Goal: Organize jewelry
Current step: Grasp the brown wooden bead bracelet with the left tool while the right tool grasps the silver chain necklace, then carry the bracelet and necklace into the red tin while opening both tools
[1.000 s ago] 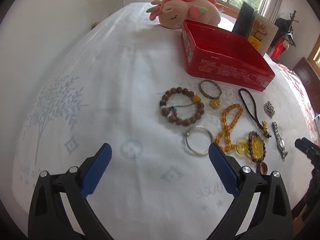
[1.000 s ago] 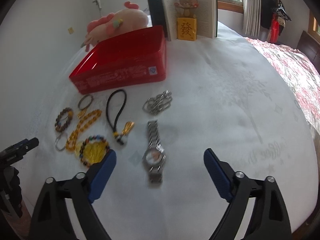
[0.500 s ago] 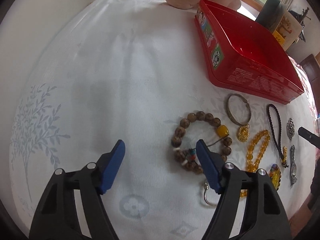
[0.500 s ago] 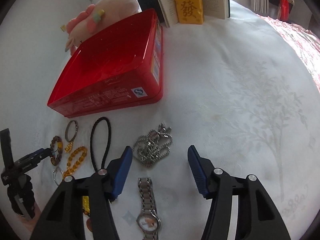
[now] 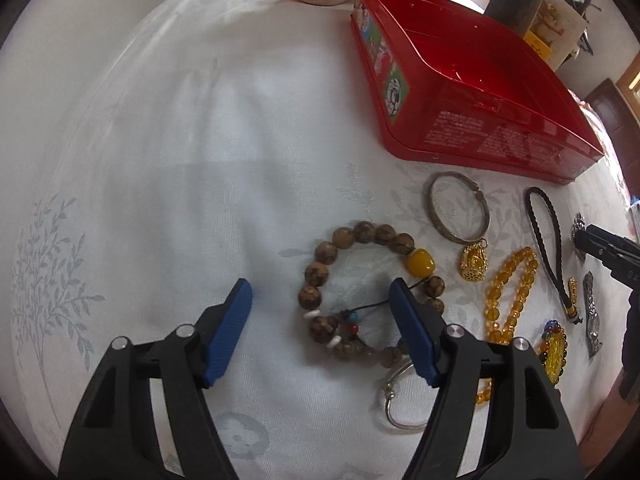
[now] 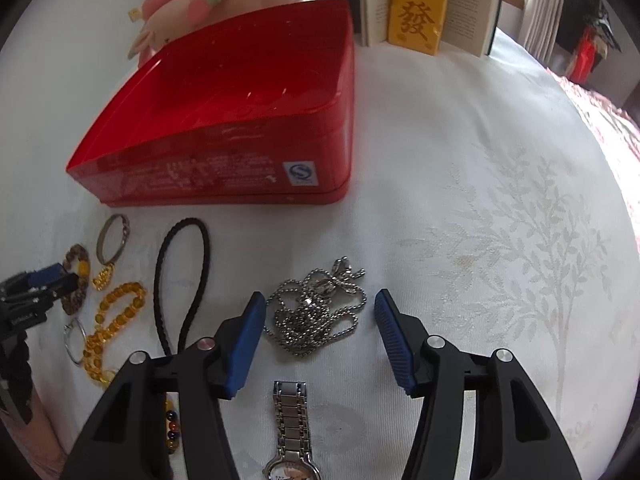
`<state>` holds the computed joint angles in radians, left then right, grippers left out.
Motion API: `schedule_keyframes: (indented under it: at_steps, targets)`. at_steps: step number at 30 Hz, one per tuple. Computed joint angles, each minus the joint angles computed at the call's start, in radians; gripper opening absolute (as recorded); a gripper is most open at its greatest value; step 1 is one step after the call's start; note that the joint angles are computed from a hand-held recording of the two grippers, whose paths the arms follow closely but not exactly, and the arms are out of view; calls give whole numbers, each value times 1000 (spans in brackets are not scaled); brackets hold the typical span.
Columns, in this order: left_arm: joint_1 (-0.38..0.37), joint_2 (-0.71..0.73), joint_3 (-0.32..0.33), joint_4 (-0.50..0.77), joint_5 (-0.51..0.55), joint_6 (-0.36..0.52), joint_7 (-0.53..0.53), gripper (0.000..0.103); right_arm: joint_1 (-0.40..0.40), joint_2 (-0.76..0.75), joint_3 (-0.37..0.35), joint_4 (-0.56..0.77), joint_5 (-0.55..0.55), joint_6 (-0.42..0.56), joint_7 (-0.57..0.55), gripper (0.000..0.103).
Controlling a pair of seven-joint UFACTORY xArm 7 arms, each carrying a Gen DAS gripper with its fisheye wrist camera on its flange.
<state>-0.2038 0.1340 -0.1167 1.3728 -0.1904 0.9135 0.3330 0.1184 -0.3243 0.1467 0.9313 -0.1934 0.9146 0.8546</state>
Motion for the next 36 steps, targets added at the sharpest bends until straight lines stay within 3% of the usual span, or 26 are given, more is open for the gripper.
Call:
schedule_keyframes:
  at_steps: [6, 8, 11, 19, 22, 28, 36]
  targets:
    - [-17, 6, -13, 6, 1, -8, 5, 45, 16, 32, 20, 18, -45, -5, -13, 40]
    - [-25, -4, -17, -2, -3, -7, 3, 28, 24, 19, 10, 4, -30, -24, -31, 27]
    - [-28, 8, -21, 21, -28, 13, 16, 12, 29, 2, 3, -19, -10, -57, -49, 16]
    - [-12, -4, -18, 17, -123, 10, 29, 10, 28, -73, -14, -99, 76, -169, -63, 13]
    - [26, -66, 1, -33, -210, 11, 122, 10, 22, -112, -10, -114, 88, -194, -73, 13]
    - [32, -148, 22, -56, -312, 16, 197, 10, 10, -157, 8, -109, 95, -213, -74, 13]
    - [12, -184, 35, -2, -362, 28, 221, 10, -12, -143, 26, -23, 62, -207, -80, 13]
